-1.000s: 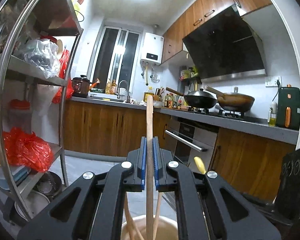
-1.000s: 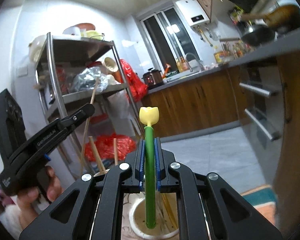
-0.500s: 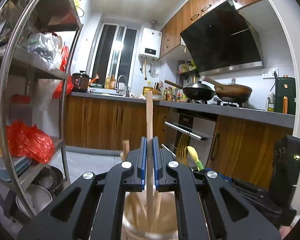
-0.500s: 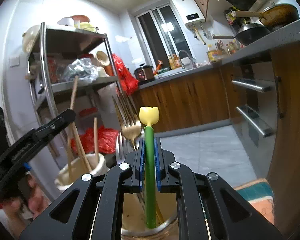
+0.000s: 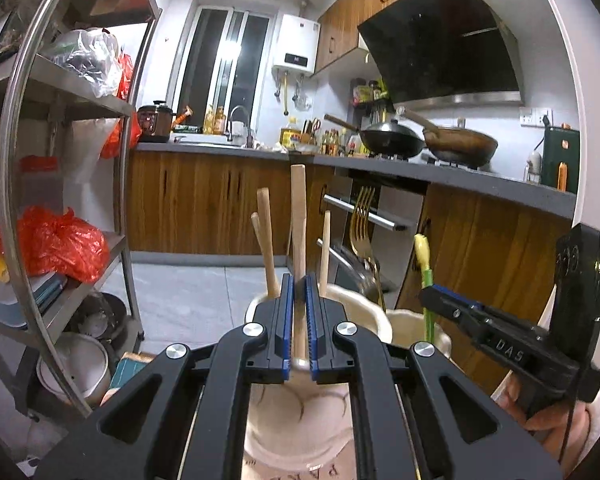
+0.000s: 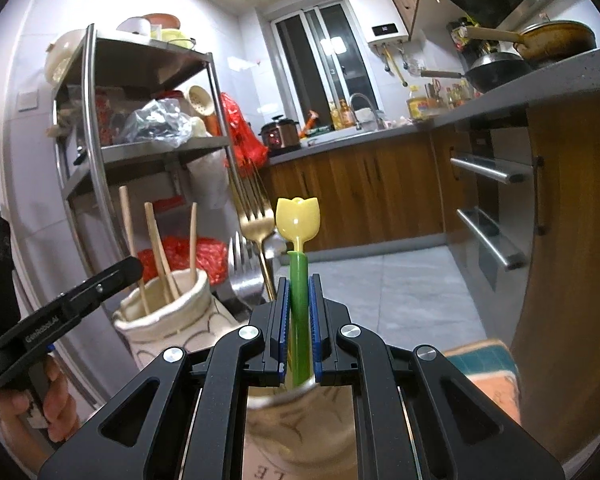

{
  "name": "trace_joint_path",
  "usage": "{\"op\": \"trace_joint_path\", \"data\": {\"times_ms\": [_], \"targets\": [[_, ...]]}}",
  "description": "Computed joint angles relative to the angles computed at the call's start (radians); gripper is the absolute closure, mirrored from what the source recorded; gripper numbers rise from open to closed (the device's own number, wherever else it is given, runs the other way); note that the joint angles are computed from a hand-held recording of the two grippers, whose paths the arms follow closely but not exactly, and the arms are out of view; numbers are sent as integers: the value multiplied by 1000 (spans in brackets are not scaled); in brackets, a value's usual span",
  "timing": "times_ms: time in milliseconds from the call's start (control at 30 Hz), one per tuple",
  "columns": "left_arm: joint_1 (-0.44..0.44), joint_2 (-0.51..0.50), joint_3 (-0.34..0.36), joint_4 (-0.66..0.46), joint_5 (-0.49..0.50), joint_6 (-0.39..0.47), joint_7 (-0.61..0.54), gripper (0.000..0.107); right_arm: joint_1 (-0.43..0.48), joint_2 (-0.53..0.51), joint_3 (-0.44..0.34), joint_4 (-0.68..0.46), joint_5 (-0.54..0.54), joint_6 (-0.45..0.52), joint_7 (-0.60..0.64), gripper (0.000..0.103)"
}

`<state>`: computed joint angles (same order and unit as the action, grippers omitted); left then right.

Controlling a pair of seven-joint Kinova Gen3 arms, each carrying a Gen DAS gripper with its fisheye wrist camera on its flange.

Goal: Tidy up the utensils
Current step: 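Release chopstick into tall cup with left tool while right releases green utensil into short cup, then pull both open tools back from the holder toward the table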

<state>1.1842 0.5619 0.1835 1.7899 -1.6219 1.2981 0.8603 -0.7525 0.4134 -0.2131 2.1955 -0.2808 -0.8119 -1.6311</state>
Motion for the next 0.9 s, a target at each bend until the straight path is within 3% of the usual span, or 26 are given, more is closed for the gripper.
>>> {"op": "trace_joint_path", "data": {"times_ms": [300,400,500,733,900], "targets": [[0,2,-5,-11,31,-15,-23,102,-39,-20,12,7,-91,44,48,91],[9,11,-7,-19,37,-3,-40,101,-24,-25,1,24,-73,27,15,78],[19,13,-10,-20,42,10,-41,98,-41,-31,7,40,-98,3,31,77],[39,11,-5,-9,53,38,-15,79,-37,-50,-5,78,-103,-18,5,60],[59,23,-1,-23,74,67,-27,62,-30,-67,-16,118,-86,-48,-23,23]]}}
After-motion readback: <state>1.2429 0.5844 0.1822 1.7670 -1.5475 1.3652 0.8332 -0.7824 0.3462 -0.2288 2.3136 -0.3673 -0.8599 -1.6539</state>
